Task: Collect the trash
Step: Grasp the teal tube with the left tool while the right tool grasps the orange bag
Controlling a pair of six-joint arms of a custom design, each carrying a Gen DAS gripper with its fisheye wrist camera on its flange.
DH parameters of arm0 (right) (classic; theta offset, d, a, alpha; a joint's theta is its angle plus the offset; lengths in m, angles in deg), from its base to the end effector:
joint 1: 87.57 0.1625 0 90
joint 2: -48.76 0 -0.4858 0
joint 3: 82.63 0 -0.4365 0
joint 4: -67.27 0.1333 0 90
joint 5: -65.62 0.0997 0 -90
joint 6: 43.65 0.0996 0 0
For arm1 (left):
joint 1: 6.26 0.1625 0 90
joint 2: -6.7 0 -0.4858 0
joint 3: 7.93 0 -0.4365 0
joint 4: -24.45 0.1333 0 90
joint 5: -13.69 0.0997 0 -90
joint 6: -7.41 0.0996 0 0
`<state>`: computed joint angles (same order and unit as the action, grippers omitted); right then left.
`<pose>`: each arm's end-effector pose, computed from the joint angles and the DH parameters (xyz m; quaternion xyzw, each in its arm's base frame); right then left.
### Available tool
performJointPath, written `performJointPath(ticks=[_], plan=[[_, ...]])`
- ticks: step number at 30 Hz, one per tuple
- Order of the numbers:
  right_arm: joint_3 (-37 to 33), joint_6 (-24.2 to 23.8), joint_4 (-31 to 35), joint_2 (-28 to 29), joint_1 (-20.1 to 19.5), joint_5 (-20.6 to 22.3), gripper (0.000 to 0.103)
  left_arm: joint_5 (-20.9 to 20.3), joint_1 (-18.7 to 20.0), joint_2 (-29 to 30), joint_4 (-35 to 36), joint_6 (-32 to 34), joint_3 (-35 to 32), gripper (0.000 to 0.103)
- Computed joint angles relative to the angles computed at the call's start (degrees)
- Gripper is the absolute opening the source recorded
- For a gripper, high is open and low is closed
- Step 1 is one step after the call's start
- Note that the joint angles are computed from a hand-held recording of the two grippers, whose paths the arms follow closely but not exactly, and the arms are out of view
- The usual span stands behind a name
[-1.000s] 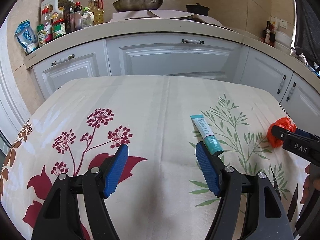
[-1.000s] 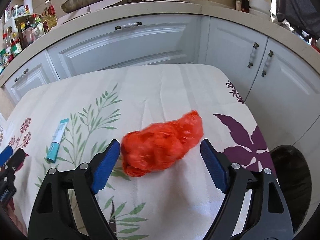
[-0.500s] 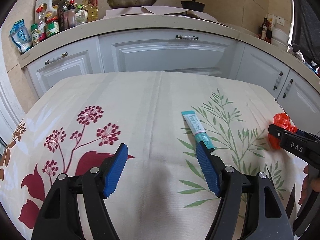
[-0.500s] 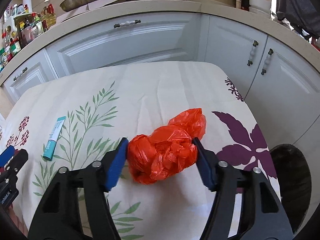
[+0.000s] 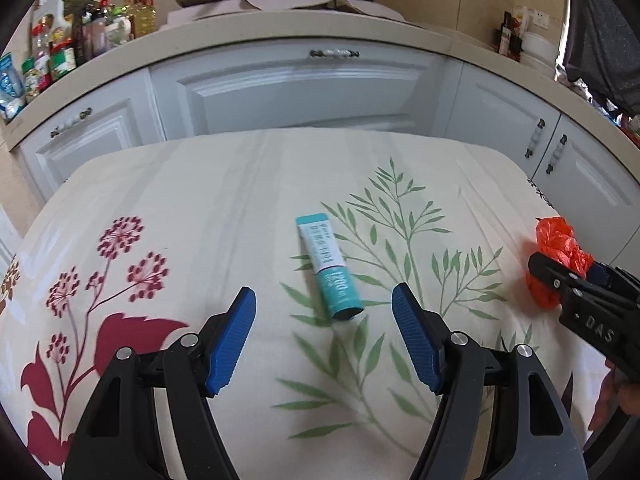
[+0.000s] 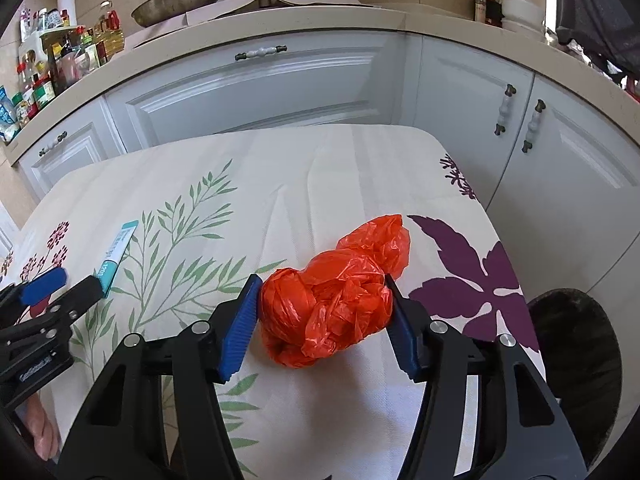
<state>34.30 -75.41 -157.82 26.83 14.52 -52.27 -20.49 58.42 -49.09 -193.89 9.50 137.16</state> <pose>0.1991 -0.5153 -0.0940 0.2638 -0.8766 0.2891 0.2799 0.0277 -0.4458 0.1471 0.0454 0.8462 -0.3780 0.3727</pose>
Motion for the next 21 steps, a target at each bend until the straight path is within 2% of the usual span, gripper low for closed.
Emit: performJointPath(ticks=[3,5,6,10,15,21], plan=[[0.21,-0.22,0.53,-0.32,-0.24,1.02,0.057,-0.75,0.95,-0.01,3.57,-0.57,-1.39,0.048],[0.28,-0.5,1.15,-0.45,-0.3,1.45,0.057,-1.31,1.76,-0.43,6.93,-1.65,-2.15,0.039],[0.3,-0.58,1.38,-0.48,-0.33,1.58,0.057,-1.16,1.68,-0.34,6.46,-1.33,-2.16,0.036],[0.57,-1.13,1.99,-0.71,-0.46,2.33,0.057,-1.85,1.95,-0.38,6.36,-0.02,-2.44,0.014],[1.18,-1.26,1.47,-0.88,-0.45,2.72,0.057,-3.86,2.24,-0.99,4.37,1.13,-1.66,0.008],[1.96,-1.7,0.25,-0.8,-0.22,2.92,0.057,-2.01,0.92,-0.31,0.26,2.86,-0.26,0.007]])
